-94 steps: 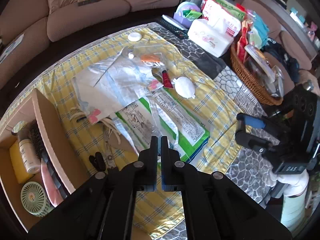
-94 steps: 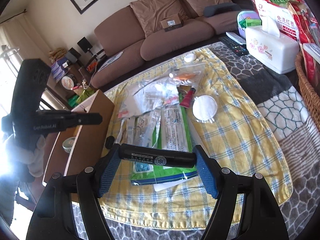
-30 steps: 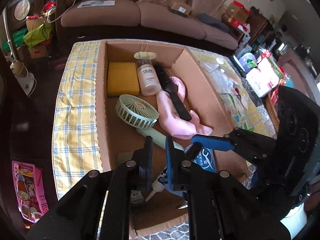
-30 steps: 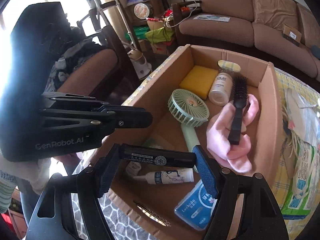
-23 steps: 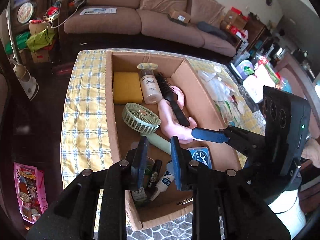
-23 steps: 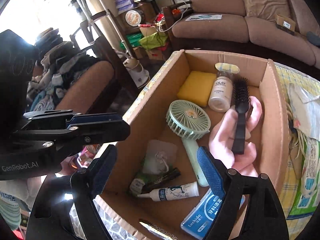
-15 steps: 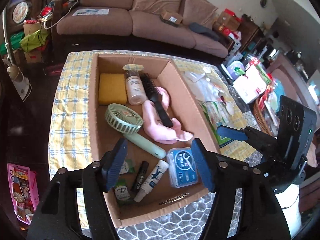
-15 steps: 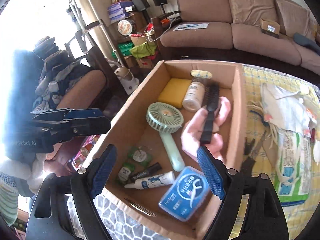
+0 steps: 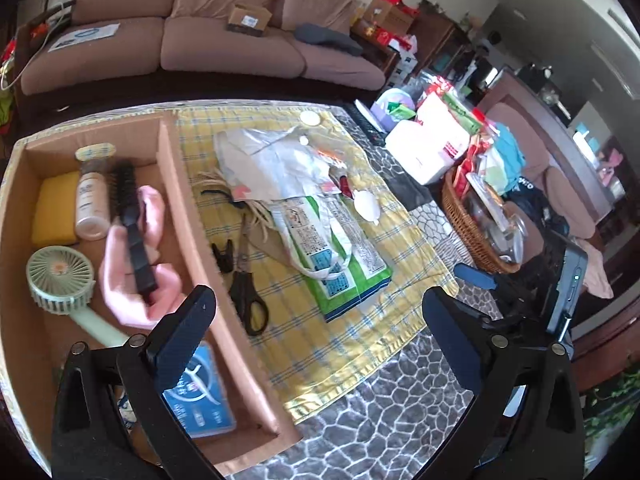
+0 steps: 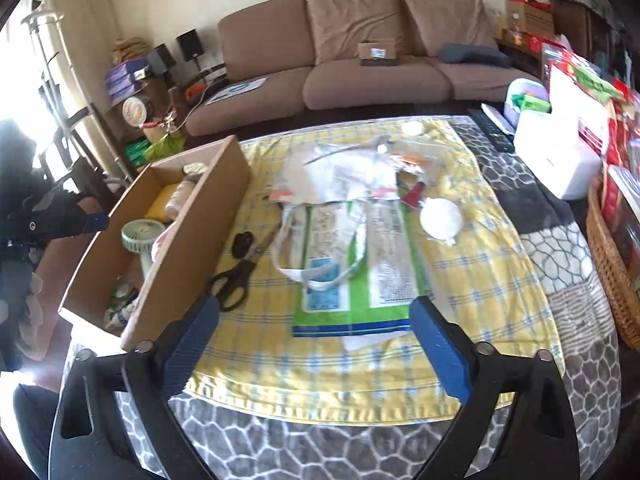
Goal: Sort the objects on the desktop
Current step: 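Grasp the red tube with the left gripper and lift it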
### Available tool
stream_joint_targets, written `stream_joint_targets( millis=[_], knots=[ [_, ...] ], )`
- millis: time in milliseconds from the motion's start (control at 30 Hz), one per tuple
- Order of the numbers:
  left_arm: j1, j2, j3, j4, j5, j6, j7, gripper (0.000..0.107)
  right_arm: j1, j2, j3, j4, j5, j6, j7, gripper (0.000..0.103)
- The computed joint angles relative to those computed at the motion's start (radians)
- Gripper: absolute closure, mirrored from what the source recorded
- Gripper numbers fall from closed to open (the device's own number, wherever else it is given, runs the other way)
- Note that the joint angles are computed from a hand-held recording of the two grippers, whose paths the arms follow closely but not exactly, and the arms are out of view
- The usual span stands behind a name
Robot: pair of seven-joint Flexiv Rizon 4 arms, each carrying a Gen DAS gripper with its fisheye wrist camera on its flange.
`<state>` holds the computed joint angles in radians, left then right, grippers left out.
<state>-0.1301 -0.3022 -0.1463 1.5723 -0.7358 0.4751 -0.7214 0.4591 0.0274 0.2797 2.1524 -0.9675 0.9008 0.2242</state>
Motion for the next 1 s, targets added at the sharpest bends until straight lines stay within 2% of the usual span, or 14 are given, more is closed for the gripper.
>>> stream_joint_targets(
  millis=[100, 233, 400, 533, 600, 733, 800, 867, 900, 933, 967, 1000],
  knots=[
    [-0.052, -0.042, -0.020, -0.045, 0.067, 0.041, -0.045, 0.004, -0.036, 0.057, -0.005, 0.075, -0.022, 0.026, 0.075, 0.000],
    [-0.128, -0.135, -0.035, -0.159, 0.196, 0.083, -0.145, 0.004, -0.105, 0.100, -0.019, 0.141, -0.117, 0.087, 0.169, 0.000],
    [-0.245, -0.308, -0.028, -0.388, 0.408, 0.099, -0.267, 0.004, -0.147, 0.099, -0.027, 0.160, -0.087, 0.078, 0.126, 0.000],
    [-0.343, -0.449, -0.001, -0.559, 0.542, 0.111, -0.318, 0.004, -0.182, 0.107, -0.034, 0.203, -0.134, 0.140, 0.207, 0.000],
    [-0.382, -0.515, 0.019, -0.637, 0.591, 0.109, -0.349, 0.004, -0.214, 0.111, -0.057, 0.230, -0.189, 0.239, 0.264, 0.000],
    [-0.435, -0.631, 0.058, -0.795, 0.652, 0.080, -0.421, 0.008, -0.240, 0.134, -0.052, 0.244, -0.194, 0.249, 0.271, 0.000],
    [-0.446, -0.670, 0.068, -0.855, 0.664, 0.050, -0.449, 0.018, -0.256, 0.138, -0.055, 0.248, -0.216, 0.273, 0.282, 0.000],
    [-0.443, -0.685, 0.058, -0.875, 0.659, 0.047, -0.449, 0.024, -0.261, 0.138, -0.054, 0.253, -0.203, 0.283, 0.265, 0.000],
    [-0.442, -0.684, 0.058, -0.874, 0.660, 0.054, -0.449, 0.039, -0.263, 0.137, -0.053, 0.256, -0.197, 0.289, 0.259, 0.000],
    [-0.442, -0.681, 0.058, -0.874, 0.661, 0.058, -0.451, 0.049, -0.265, 0.136, -0.052, 0.260, -0.191, 0.296, 0.258, 0.000],
    [-0.443, -0.675, 0.064, -0.868, 0.668, 0.064, -0.453, 0.070, -0.266, 0.134, -0.053, 0.264, -0.180, 0.304, 0.254, 0.000],
    [-0.443, -0.675, 0.067, -0.875, 0.673, 0.053, -0.450, 0.086, -0.267, 0.132, -0.052, 0.266, -0.169, 0.310, 0.250, 0.000]
  ],
)
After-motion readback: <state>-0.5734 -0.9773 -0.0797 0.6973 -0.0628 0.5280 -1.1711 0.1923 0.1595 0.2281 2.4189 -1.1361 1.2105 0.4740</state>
